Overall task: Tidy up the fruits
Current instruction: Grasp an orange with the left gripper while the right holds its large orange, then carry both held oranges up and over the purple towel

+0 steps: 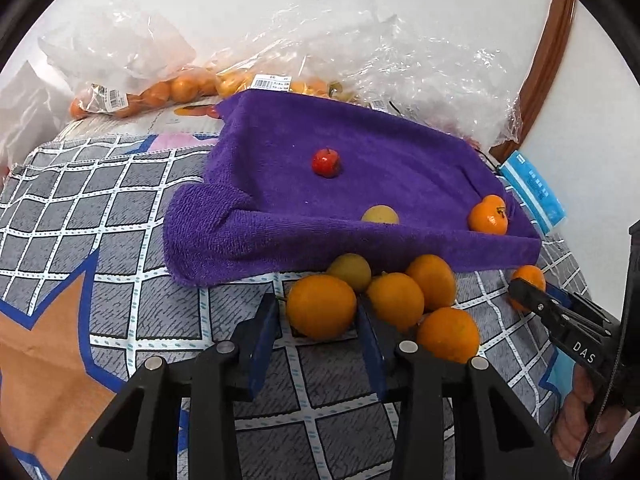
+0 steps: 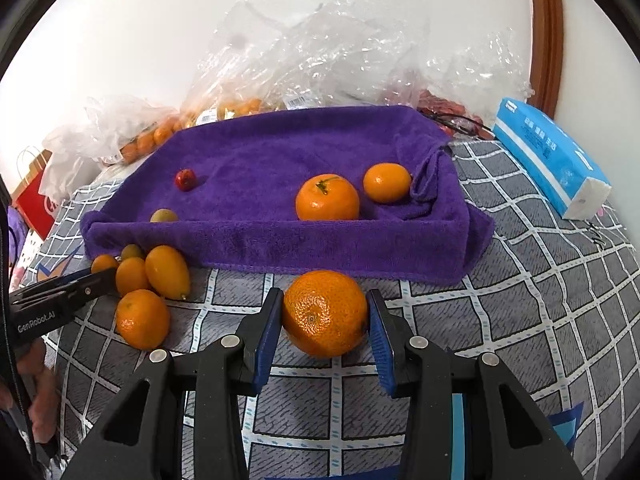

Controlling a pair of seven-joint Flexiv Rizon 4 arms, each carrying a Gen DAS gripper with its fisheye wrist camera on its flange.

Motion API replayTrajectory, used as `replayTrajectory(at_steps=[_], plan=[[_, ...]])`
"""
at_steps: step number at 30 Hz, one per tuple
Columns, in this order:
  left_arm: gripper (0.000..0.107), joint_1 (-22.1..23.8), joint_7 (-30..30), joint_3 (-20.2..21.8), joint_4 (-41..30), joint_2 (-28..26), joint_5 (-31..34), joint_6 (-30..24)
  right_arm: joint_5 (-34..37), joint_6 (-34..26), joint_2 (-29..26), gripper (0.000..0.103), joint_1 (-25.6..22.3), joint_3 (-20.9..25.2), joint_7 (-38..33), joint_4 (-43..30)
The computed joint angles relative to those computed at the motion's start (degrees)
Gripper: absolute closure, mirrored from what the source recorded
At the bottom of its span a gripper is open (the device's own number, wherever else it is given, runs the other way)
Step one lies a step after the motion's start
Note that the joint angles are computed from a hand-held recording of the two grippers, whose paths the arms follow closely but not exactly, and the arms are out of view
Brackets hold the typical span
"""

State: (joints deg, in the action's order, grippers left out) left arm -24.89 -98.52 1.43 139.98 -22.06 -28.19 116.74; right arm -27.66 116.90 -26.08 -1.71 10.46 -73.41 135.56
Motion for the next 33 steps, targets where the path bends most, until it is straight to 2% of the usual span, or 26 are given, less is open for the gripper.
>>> replayTrajectory(at_steps=[4,8,15,21,27,33], plan=[[0.070,0.4,-1.3,-0.4,1.0,-0.1,1.0,3.4,-1.0,1.0,-0.2,0.061,-1.1,0.5,0.4,0.1],[0.070,-2.0,1.2,0.1,1.1,-0.5,-1.5,6.4,-0.1,2.0,-0.1,0.061,-0.3,-0.2,0.2,0.5],[0.070,-4.3,6.0,-1.3,1.7,-1.5,-4.8,14.8,-0.9,2.8,-0.4,0.061,-1.2,0.0,1.5,0.5],[0.070,-4.4,9.3,-2.9,1.5,-1.7,-7.8,16.2,-0.6,3.8,-0.3,0.061,-0.6,-0.6,1.4,0.8],[0.070,-2.7,6.9,-4.0,2.3,-1.8,-6.7,17.9,-0.2,5.2,-0.3,0.061,-0.7,-0.9,2.1,1.1],[0.070,-3.4,6.5,-4.0,2.5,-1.9,-8.5,19.1,-0.5,5.5,-0.2,0.061,-0.3,-1.3,2.0,1.2]])
